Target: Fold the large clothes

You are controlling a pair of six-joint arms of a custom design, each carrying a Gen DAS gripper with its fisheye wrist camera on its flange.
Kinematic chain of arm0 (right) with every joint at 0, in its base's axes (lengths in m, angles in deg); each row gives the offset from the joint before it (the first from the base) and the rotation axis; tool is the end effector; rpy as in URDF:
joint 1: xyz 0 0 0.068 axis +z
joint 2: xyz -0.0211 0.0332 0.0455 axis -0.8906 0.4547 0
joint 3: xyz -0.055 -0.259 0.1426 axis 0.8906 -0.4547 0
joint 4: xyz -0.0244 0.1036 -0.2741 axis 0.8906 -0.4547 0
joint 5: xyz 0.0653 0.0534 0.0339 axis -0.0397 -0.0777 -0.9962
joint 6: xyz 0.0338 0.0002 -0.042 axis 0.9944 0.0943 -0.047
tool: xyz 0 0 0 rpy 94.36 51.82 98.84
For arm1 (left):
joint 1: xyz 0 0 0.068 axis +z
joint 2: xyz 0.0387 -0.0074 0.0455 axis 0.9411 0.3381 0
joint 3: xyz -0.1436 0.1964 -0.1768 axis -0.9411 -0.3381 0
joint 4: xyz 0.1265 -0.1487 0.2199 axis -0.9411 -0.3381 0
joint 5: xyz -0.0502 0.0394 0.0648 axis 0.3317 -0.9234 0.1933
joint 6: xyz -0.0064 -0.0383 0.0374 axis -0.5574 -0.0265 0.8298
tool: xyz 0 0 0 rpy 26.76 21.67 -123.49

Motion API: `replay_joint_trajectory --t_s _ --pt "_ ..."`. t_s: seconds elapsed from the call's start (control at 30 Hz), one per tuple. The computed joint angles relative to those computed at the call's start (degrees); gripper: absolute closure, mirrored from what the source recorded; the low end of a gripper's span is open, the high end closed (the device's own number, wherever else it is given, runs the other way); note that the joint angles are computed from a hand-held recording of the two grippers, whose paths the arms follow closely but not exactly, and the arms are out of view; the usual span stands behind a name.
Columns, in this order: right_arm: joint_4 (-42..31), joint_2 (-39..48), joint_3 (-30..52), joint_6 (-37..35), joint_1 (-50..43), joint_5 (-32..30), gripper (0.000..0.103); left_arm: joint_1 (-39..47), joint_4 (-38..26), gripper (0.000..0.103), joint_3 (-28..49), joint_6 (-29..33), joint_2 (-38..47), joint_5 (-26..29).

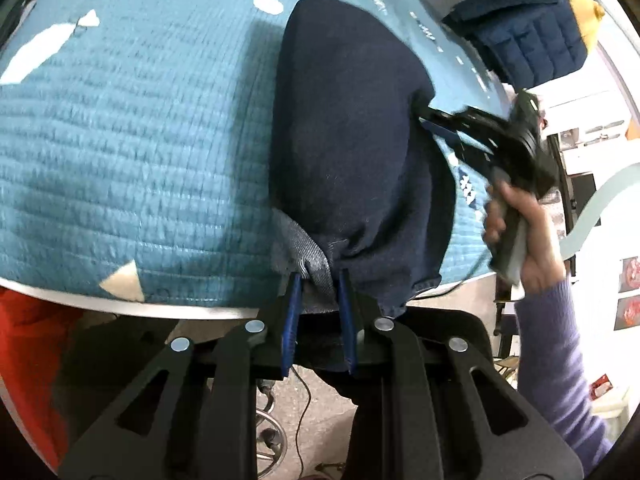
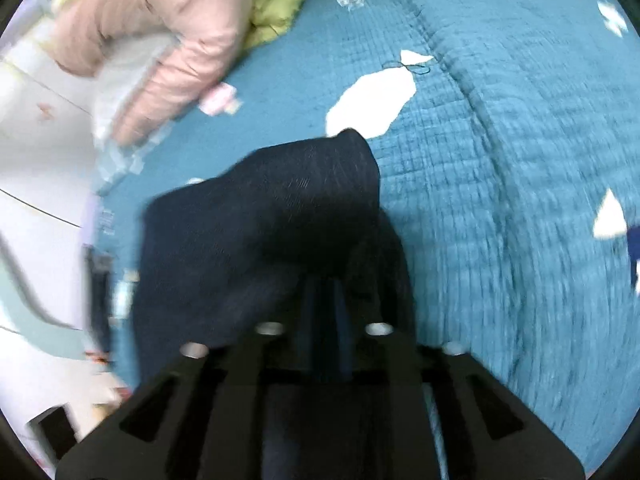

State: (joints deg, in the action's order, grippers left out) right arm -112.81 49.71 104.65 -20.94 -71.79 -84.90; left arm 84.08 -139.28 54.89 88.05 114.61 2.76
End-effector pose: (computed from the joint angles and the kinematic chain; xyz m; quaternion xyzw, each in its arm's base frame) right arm 0.2817 -0.0271 0.2158 0.1924 0.9262 0.2542 0.2012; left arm 0.2228 0.0339 0.2501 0.0832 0.9480 -0.3042 0.0418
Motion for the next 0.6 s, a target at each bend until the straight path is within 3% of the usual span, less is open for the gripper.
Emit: replay_joint_trajectory --t_s 0.03,0.1,0.17,0.2,0.3,0.33,0.4,0.47,0.53,0.6 --pt "-1.39 -2.63 -0.92 -0.52 -0.87 -0.41 0.039 0.55 -0.93 0.085 0.90 1.06 0.19 1.26" --pt "-6.56 -7.39 -2.45 -4.03 -3.39 -2.25 0.034 1.02 -2.21 0.077 2.57 2.64 0.29 2.69" --pt "-10.84 -8.16 -3.65 -6.67 -6.12 -6.95 0.032 0.49 -1.30 0.049 3.90 1.60 -0.16 3.58" --pt "-12.25 -8.14 -4.08 -7.06 -6.82 -7.98 0.032 0.17 0.09 0.043 4.28 0.40 -0.33 3.24" --pt "-15.14 -7.93 -5.77 -8.54 -8.73 -8.18 0.031 -3.62 4.28 0.038 5.15 -4.37 2.02 2.54" --pt "-15.80 -7.54 -6.32 -8.46 -8.86 -7.89 0.030 -5.93 6.89 0.030 5.16 -6.90 3.65 1.45" --pt "-16.86 -5.69 -6.93 -8.28 -8.26 -7.15 0.029 -8.89 10.10 0.030 5.61 -9.47 6.65 -1.61" --pt "-15.26 -4.40 -8.44 -8.37 -7.84 -9.50 0.029 -11.14 12.51 0.030 5.44 -11.24 9.23 -3.25" --pt "-12.19 -4.35 -10.06 -7.18 -8.05 -12.32 0.022 -13.59 15.28 0.029 4.43 -12.16 11.07 -5.85" --pt "-9.66 -4.24 -10.84 -5.84 -8.07 -13.87 0.022 -15.82 17.77 0.024 3.73 -14.20 12.64 -8.01"
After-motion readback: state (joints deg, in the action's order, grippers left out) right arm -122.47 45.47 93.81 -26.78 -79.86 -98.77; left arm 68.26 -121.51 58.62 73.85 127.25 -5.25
